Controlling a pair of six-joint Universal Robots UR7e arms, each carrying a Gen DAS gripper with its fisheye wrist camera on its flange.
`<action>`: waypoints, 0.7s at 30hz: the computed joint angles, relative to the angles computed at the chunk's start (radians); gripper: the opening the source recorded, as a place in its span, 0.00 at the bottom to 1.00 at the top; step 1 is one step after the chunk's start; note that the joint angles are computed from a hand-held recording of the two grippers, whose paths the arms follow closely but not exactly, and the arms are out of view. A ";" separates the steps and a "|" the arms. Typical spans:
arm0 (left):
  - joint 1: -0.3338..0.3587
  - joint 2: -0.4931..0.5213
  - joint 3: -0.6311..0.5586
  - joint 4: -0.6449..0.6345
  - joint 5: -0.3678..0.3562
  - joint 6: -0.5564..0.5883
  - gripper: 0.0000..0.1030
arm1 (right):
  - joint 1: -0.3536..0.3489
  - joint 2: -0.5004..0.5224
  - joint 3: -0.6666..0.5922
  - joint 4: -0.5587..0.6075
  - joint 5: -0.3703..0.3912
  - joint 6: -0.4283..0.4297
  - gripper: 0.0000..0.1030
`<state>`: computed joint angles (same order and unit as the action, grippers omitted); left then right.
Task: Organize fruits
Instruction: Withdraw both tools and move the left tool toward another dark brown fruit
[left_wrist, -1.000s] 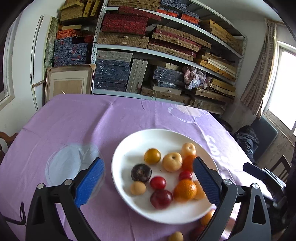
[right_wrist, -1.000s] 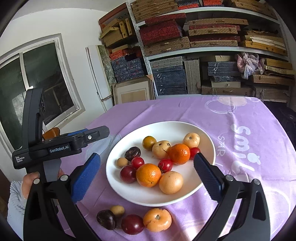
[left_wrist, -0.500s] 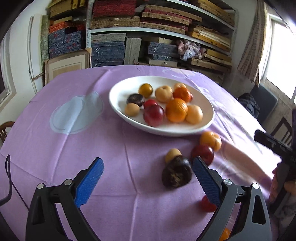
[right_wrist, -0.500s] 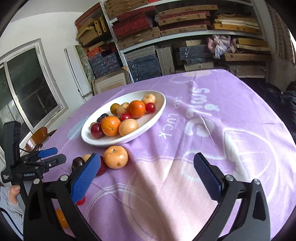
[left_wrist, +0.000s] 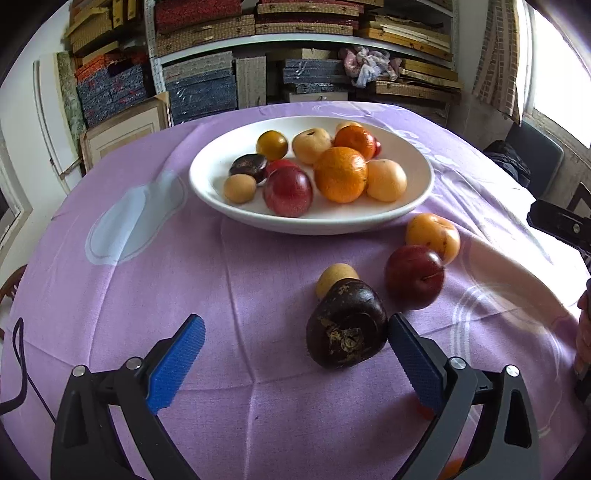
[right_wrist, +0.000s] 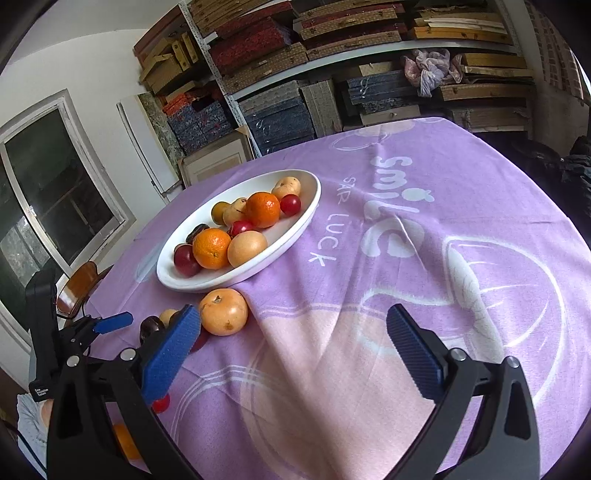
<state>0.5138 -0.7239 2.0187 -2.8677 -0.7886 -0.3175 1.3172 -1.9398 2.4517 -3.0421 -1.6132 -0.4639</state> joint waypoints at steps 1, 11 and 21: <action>0.001 -0.004 0.001 0.013 0.010 -0.013 0.97 | 0.000 0.000 0.000 0.001 0.000 0.002 0.96; 0.026 -0.089 0.063 0.029 0.031 -0.078 0.97 | -0.003 0.007 -0.002 0.003 0.000 -0.002 0.96; 0.013 -0.084 0.085 -0.063 -0.023 -0.016 0.95 | -0.004 0.015 -0.003 0.004 -0.005 -0.003 0.96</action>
<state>0.5271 -0.8078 2.1036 -2.9304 -0.8117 -0.3332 1.3131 -1.9252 2.4486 -3.0385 -1.6187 -0.4666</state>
